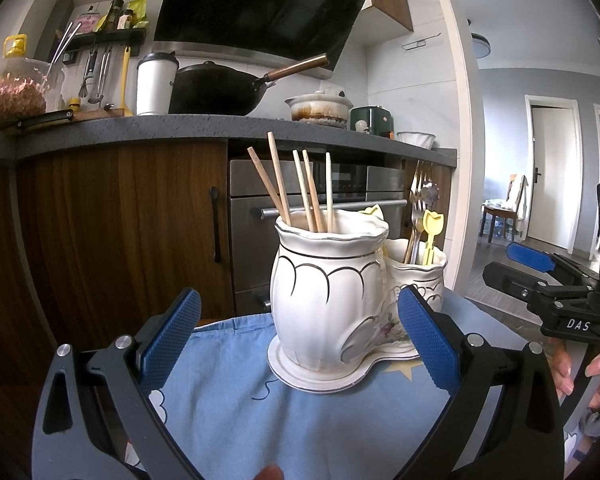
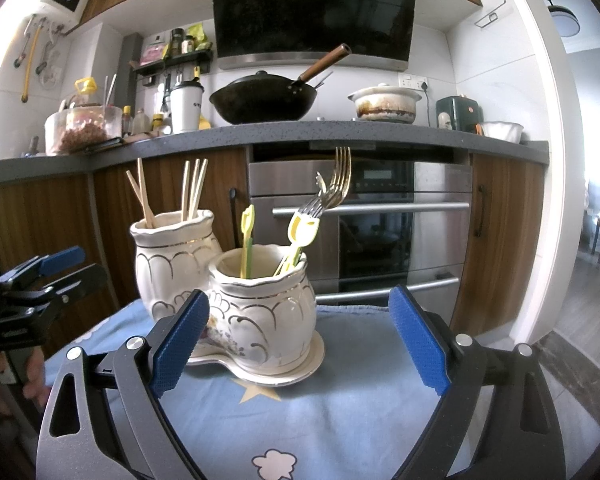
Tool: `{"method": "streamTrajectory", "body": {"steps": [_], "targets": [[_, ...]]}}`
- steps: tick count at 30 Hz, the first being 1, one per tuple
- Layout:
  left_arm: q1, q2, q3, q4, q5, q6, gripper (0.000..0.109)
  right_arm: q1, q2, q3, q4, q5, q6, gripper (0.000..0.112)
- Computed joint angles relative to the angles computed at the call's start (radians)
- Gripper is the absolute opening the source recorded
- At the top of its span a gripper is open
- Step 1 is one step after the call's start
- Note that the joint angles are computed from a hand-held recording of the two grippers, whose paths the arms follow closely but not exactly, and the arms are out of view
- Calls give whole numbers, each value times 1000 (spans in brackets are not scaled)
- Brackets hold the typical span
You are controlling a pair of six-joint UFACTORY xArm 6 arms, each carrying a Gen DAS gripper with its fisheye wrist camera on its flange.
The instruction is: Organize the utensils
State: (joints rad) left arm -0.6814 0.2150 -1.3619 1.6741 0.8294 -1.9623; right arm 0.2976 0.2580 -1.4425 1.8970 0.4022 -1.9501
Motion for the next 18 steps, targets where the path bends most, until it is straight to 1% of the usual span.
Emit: {"method": "streamTrajectory", "body": {"steps": [18], "targets": [[-3,-6,6,-27,13,23,97,-1,0,-1,-5,0,5,91]]}}
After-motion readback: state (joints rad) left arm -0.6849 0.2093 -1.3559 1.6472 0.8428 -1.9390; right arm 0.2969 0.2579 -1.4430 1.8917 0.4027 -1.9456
